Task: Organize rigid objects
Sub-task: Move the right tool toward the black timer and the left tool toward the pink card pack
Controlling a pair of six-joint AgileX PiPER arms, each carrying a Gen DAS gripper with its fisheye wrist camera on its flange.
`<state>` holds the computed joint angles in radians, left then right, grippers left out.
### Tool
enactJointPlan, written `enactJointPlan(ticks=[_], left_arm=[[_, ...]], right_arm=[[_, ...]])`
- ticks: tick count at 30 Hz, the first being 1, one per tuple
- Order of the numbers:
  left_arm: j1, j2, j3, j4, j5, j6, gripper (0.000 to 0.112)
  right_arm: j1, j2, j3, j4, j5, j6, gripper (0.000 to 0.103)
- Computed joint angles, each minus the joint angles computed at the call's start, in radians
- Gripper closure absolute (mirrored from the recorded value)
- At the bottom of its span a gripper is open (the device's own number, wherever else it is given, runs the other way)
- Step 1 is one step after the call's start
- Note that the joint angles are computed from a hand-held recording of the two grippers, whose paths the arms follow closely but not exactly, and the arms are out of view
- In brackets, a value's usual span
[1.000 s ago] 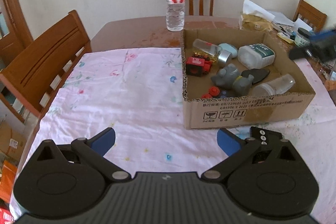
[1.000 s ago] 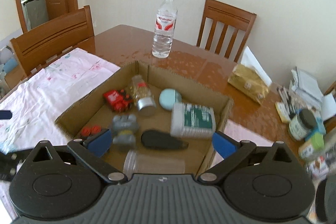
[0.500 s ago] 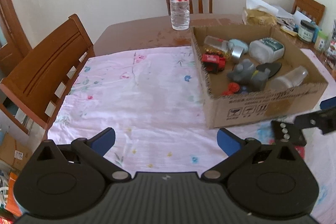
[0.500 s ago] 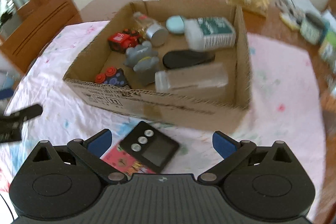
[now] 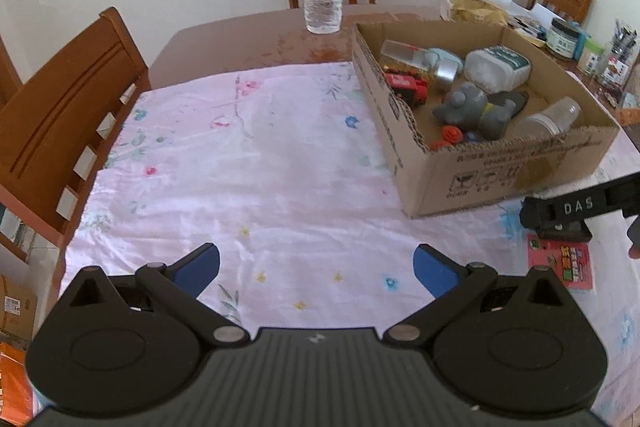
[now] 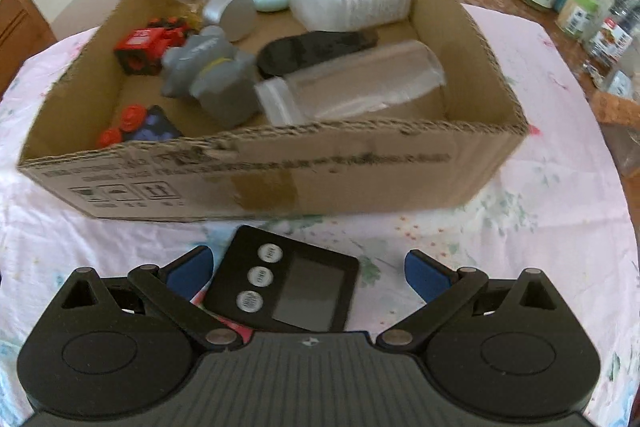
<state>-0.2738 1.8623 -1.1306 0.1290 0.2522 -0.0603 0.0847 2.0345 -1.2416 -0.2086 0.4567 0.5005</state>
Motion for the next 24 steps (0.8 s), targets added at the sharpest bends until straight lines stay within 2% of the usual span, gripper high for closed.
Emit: enactJointPlan(ticks=[6,8,15,19,24], left_arm=[[-0.03,0.019,-0.012,-0.085,0.019,0.069,0.01],[-0.053,0.025,-0.014,-0.109,0.025,0.086,0.01],[-0.139,0.049,-0.036,-0.355,0.077,0.285,0.01],[-0.199,0.075,-0.052,-0.396,0.097,0.319,0.01],[-0.258,0.122,-0.084,-0.383,0.115,0.278,0.01]], right_arm=[[-0.041,-0.011,0.034,-0.097,-0.008,0.033,0.0],[-0.072,-0.023,0.055,-0.063,-0.028,-0.036,0.0],[-0.169,-0.054,0.114,0.189,-0.094,-0.489,0.0],[-0.214,-0.062,0.135,0.355,-0.114,-0.755,0.0],[-0.26,-0.065,0.145,0.538,-0.114,-1.038,0.0]])
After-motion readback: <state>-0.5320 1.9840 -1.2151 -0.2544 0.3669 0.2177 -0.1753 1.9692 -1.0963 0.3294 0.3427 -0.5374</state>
